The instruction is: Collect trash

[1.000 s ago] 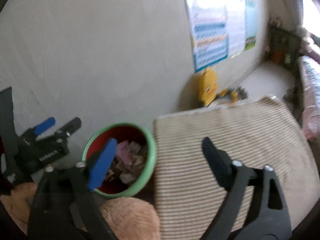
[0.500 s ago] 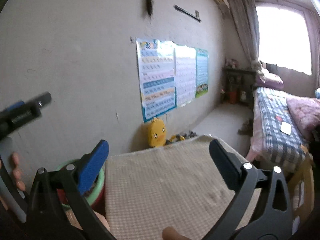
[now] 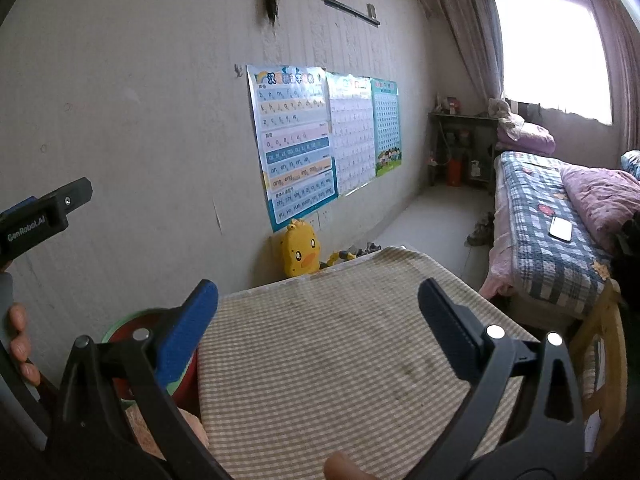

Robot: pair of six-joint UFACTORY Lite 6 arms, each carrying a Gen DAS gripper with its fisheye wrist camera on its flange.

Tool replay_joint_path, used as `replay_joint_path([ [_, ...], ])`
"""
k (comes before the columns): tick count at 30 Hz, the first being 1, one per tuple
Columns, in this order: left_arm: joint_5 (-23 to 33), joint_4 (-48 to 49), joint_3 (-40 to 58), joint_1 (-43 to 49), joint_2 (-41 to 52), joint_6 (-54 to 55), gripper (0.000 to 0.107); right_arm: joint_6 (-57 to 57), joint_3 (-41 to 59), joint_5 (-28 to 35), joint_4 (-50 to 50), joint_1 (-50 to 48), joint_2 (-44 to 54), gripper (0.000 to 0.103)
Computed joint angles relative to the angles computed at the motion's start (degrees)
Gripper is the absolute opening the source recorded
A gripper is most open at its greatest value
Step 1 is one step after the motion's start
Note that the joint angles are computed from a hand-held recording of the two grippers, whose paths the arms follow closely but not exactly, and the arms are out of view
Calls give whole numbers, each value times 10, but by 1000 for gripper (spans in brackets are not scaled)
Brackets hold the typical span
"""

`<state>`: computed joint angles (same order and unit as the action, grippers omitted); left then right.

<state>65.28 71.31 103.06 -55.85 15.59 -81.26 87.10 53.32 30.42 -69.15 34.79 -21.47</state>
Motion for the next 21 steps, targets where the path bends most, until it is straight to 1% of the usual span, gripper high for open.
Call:
replay_joint_path([
  [15,-23,-29,-8,27,-1,10,95,-21,1,-5,24,-11,11,99],
  [21,-24,-35,-8,30,0,15,95,-29,-1,-8,36,-17,12,99],
])
